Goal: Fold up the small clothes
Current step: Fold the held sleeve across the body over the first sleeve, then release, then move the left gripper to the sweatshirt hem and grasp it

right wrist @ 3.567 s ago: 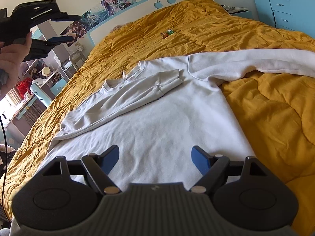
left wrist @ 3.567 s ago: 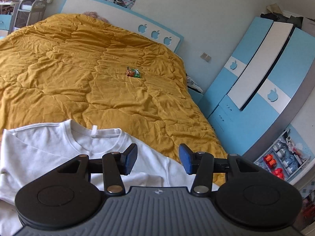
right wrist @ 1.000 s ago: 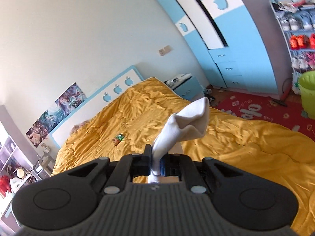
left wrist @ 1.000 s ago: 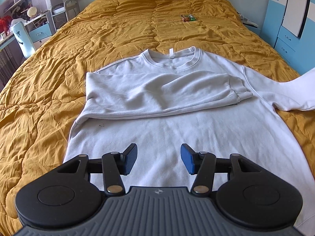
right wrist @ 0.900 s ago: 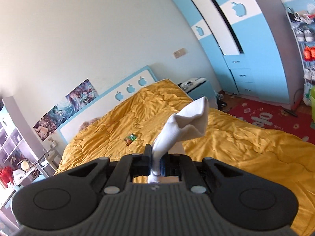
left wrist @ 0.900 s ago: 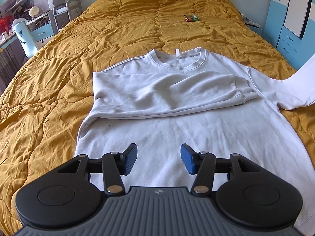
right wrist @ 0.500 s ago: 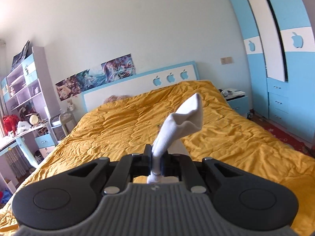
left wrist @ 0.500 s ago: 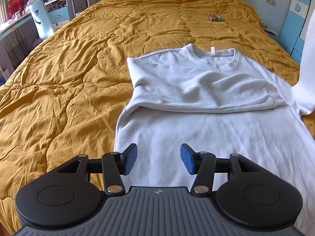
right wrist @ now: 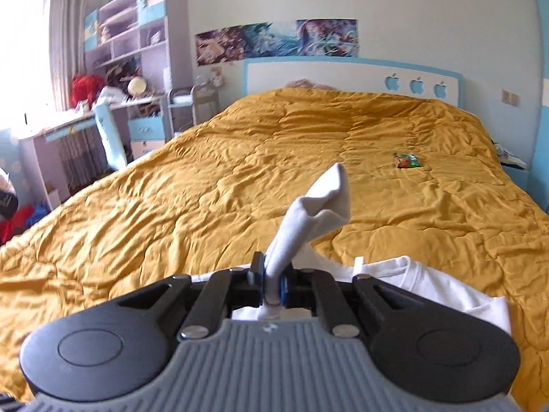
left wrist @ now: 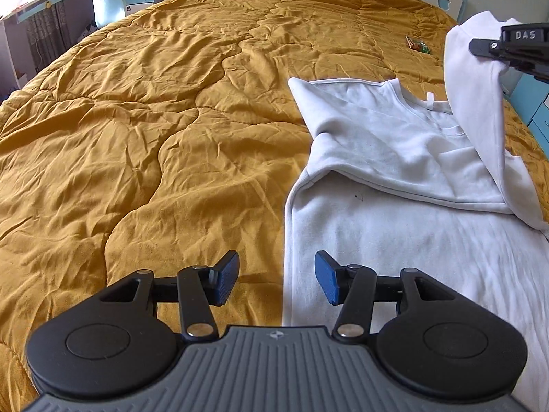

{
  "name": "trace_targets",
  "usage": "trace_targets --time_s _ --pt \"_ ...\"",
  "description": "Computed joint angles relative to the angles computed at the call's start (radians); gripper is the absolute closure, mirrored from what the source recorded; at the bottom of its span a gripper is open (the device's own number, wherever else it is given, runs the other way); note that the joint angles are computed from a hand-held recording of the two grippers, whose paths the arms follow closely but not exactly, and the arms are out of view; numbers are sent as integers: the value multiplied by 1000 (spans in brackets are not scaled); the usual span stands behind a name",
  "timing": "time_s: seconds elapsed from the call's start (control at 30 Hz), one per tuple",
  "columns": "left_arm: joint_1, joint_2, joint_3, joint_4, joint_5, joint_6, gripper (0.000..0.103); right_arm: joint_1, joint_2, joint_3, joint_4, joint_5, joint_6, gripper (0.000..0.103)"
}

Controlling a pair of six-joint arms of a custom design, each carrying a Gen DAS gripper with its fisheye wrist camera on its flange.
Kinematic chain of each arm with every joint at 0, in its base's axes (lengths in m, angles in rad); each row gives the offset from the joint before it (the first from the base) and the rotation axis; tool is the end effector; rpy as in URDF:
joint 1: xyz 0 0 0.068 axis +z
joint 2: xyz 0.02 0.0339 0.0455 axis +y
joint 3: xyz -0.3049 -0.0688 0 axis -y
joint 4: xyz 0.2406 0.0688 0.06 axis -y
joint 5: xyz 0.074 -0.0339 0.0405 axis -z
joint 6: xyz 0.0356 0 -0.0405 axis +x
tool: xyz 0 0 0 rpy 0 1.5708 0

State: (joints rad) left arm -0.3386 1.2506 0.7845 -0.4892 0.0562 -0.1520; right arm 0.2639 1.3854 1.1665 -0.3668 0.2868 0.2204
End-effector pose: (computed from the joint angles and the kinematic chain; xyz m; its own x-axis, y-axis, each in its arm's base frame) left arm 0.2155 -0.0780 0.2589 -0.8161 0.1271 -0.5638 0.2414 0.9613 -0.1328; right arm 0.2940 0.0690 0.3597 -0.5257 0.0752 -0.8474 0.0946 0.9951 0.0296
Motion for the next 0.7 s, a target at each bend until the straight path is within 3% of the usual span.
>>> trace_targets --time_s 0.13,0.17,0.27,0.47,0.7 --pt "40 -28 -12 7 19 19 42 133 118 -20 52 91 -59 99" --pt "56 -33 -15 11 30 25 42 147 140 -13 45 90 -66 93" --pt "94 -32 -17 14 46 40 43 173 173 -18 41 46 -88 62" --pt "131 -9 -24 15 49 53 42 137 33 -114 34 -33 -36 61" --pt "62 -13 -55 47 -32 69 42 -57 -331 -176 -257 -27 -72 62"
